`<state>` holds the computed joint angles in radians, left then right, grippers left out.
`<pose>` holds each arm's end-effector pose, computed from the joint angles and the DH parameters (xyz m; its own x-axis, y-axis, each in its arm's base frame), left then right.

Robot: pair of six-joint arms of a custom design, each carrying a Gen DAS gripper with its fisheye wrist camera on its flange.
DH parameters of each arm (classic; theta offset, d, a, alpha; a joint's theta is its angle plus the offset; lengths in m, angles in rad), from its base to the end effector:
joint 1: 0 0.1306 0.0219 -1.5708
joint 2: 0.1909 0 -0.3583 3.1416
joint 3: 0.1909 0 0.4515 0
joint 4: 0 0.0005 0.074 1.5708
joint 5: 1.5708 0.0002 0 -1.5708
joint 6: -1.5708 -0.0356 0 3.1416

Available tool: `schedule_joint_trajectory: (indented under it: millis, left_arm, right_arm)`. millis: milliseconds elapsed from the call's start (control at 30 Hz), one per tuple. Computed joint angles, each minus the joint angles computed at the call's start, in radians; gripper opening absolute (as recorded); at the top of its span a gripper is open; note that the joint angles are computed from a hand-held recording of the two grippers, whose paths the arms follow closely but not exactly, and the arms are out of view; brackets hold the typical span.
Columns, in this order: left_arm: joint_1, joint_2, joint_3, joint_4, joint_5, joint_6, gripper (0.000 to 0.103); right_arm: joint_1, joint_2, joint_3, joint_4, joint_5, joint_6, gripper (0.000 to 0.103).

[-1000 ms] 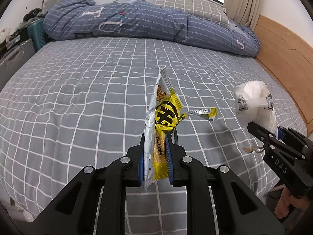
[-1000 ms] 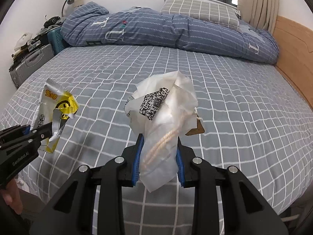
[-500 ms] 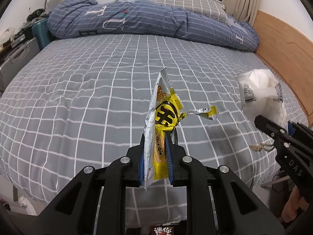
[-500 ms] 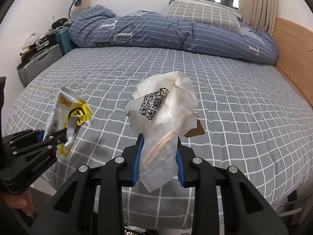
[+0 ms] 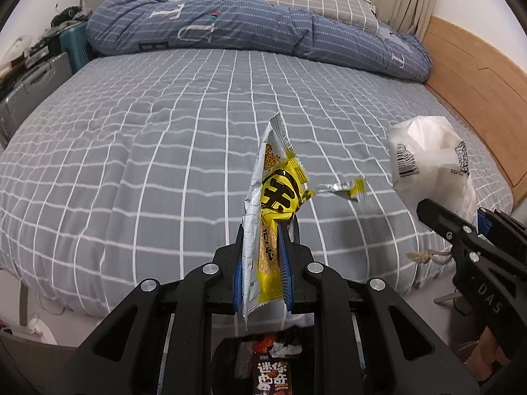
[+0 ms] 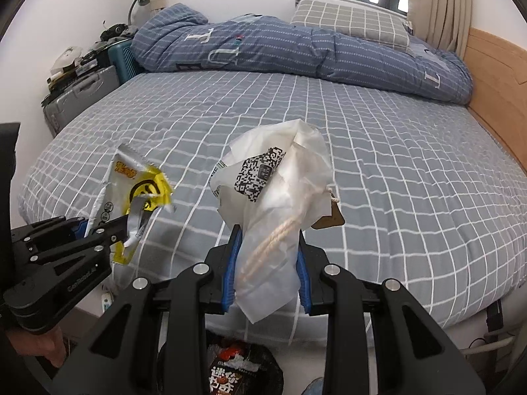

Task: Collect trash
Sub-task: 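Lift and carry the yellow wrapper and clear bag over the black bin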

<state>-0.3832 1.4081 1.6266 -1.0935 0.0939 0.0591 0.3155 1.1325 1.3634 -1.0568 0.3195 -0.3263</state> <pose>0.5020 -0.2065 0.5025 -0.7359 0.2333 -0.6356 0.3852 0.9163 -0.1097 0.4282 0.1275 0.5019 -0.6915 0.0944 -0.7161 0.1367 0.9906 -0.0014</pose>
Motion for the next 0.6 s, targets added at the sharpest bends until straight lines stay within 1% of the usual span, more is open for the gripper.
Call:
schedule_joint_trajectory:
  millis: [267,400,600]
  left_arm:
    - [-0.004,-0.068,-0.074,0.001,-0.006,0.008,0.017]
    - [-0.016,-0.117,-0.127,0.002,-0.029,-0.006,0.017]
    - [-0.021,-0.19,-0.212,-0.02,-0.03,-0.009,0.017]
  right_arm:
    - [0.039,-0.065,-0.059,-0.032,0.015,-0.055,0.028]
    - [0.062,-0.1,-0.09,-0.054,0.02,-0.084,0.028]
    - [0.101,-0.149,-0.139,-0.093,0.024,-0.135,0.028]
